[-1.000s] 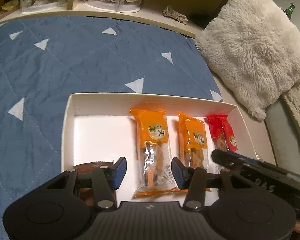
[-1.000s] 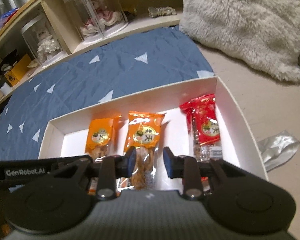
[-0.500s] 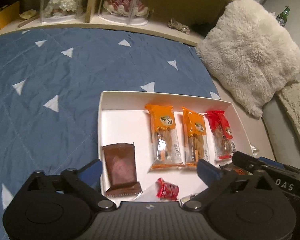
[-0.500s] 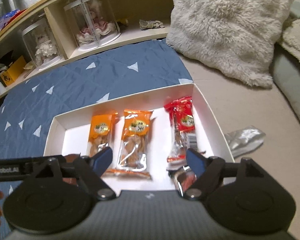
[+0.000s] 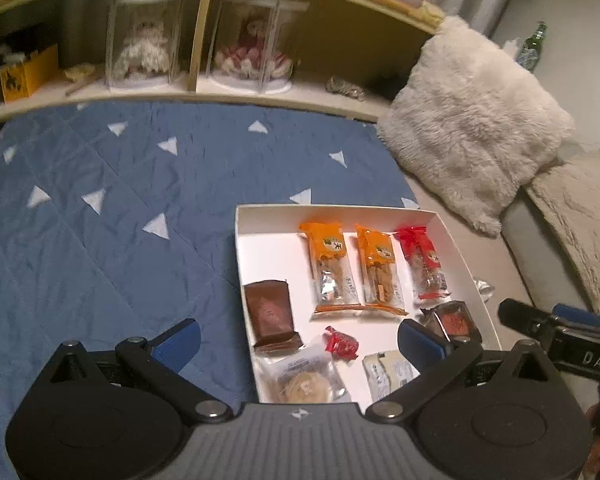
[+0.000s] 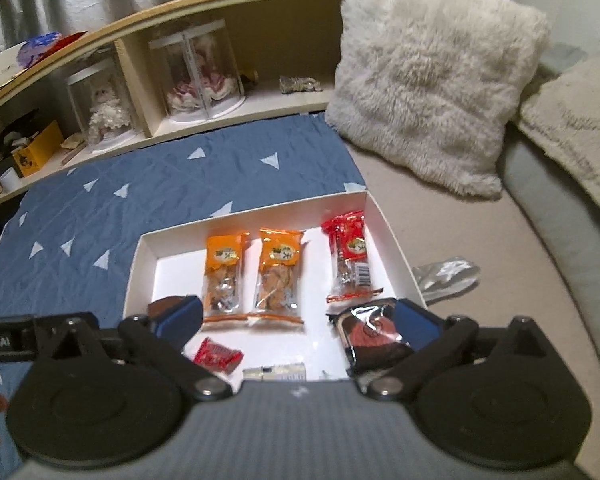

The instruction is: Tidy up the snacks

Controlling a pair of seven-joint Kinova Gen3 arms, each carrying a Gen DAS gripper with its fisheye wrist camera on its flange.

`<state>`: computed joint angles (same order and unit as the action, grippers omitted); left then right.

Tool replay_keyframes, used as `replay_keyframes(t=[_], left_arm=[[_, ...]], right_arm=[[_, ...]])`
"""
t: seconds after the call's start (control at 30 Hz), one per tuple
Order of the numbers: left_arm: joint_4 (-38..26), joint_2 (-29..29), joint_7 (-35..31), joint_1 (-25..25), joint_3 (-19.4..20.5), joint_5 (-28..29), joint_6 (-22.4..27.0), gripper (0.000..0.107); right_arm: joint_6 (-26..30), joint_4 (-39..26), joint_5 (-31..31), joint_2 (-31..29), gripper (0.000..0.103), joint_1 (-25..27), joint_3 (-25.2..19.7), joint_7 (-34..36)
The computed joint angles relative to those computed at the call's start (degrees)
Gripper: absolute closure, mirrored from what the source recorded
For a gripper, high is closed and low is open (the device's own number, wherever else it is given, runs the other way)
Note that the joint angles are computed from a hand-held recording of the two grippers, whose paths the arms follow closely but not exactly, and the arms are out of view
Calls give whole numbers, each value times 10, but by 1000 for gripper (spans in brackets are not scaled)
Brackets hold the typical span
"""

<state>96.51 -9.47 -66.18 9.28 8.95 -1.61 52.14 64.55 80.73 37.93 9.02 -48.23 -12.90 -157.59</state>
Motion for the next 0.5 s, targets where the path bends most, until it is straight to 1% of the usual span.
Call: replay_keyframes(t=[0.07,0.13,0.2,0.37,0.5], left_arm=[[4,-19,5,0,8,-17,7,4],[10,-40,0,1,7,-17,11,4],[14,-59,4,-4,16,-27,15,4],[42,-113,11,-18,45,-52,-4,4],[57,-144,21,-28,71,-56,0,4]], right_arm=[[15,5,17,-14,1,-14,-7,-9],[25,10,28,-27,1,-21,-17,-18],[33,17,39,-40,1,-28,-30,-32],[21,51,60,-81,1,-32,-68,-58],[55,63,94,-98,1,-41,-109,-93]])
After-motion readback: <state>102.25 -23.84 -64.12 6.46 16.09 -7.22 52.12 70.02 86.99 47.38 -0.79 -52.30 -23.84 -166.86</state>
